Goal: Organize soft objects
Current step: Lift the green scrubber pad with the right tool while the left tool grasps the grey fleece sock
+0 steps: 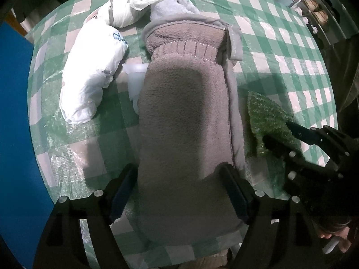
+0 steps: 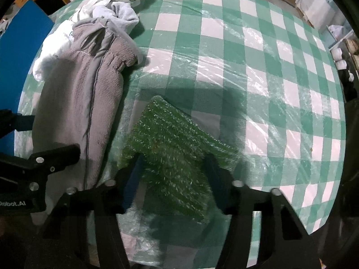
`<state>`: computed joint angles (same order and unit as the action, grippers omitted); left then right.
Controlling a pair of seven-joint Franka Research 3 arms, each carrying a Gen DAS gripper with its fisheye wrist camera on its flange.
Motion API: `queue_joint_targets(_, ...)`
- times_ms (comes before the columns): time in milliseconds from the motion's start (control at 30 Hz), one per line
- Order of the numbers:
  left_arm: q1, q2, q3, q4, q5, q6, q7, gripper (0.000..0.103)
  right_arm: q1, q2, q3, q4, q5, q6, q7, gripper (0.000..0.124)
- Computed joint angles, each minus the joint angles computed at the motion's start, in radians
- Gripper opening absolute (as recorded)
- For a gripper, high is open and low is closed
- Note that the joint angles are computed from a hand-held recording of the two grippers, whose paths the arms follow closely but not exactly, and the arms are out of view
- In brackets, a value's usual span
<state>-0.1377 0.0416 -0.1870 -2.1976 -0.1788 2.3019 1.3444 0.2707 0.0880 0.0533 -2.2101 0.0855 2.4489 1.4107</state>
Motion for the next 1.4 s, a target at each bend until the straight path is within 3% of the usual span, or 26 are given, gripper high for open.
queue_joint_targets(133,-0.006,-0.008,-0.006,-0.015,0.004,0.023,0.015,0.063,-0.003,-0.004,-0.004,-0.009,-0.005,0.009,0.015,0.018)
queue_joint_targets(233,-0.013,-0.017,-0.008,-0.026,0.023,0.040,0.004,0.049,-0.007,-0.009,-0.005,-0.015,0.006,0.012,0.013,0.014)
queue_joint_targets(300,-0.017,-0.025,-0.008,-0.033,0.039,0.045,-0.008,0.031,-0.018,-0.014,-0.012,-0.003,0.014,-0.003,-0.008,0.013)
queue_joint_targets(400,-0.021,-0.036,-0.006,-0.039,0.027,0.057,-0.008,0.022,-0.022,-0.023,-0.010,-0.002,0.023,-0.008,-0.007,0.012)
queue_joint_targets(1100,-0.043,-0.166,0.019,-0.092,0.003,0.097,0.032,0.014,-0.055,-0.169,-0.014,-0.059,0.112,0.012,-0.073,0.011)
queue_joint_targets(1400,-0.052,-0.260,0.035,-0.138,0.057,0.115,0.018,0.014,-0.054,-0.236,-0.008,-0.085,0.147,0.033,-0.098,0.011)
